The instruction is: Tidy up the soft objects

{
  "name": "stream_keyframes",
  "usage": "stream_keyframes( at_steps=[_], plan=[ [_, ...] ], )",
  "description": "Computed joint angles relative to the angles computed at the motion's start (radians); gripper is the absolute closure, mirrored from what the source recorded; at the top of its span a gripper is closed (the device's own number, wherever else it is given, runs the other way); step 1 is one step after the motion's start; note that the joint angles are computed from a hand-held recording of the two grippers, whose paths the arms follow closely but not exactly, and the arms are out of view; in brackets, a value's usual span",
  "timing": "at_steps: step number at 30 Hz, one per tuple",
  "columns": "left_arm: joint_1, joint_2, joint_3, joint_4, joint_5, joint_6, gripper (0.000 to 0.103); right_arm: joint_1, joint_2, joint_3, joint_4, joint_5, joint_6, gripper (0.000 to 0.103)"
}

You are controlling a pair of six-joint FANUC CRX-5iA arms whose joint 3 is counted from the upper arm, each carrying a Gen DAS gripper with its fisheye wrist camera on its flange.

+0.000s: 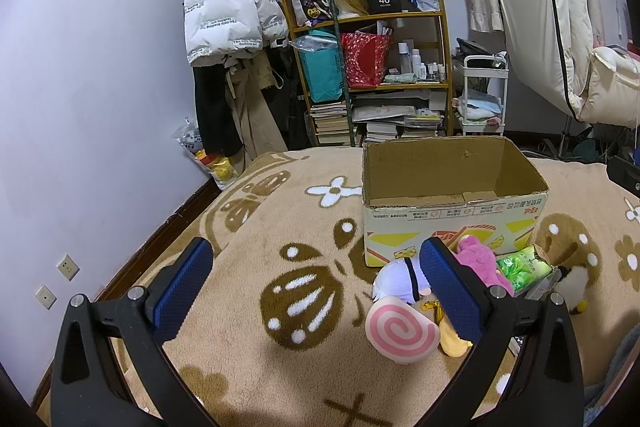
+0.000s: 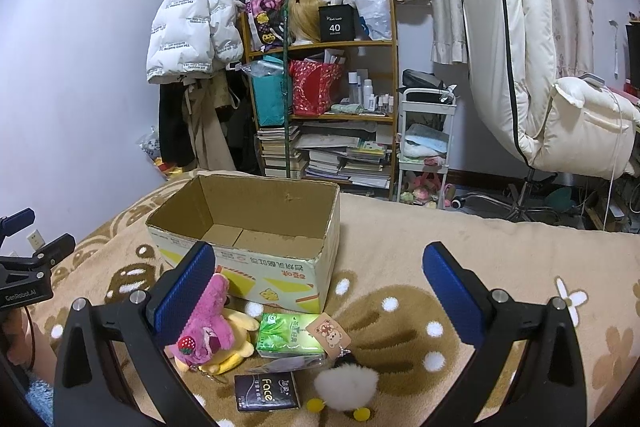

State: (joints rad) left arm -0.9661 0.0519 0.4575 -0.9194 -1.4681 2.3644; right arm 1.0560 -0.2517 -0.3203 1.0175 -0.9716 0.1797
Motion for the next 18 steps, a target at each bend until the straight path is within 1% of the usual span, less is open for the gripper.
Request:
stream_keyframes(
  at_steps=[18],
  plan=[
    [-0.001, 0.002, 0.001, -0.001, -0.001, -0.001, 0.001, -0.001, -0.004, -0.015, 0.001, 0.006, -0.007, 0.0]
  ],
)
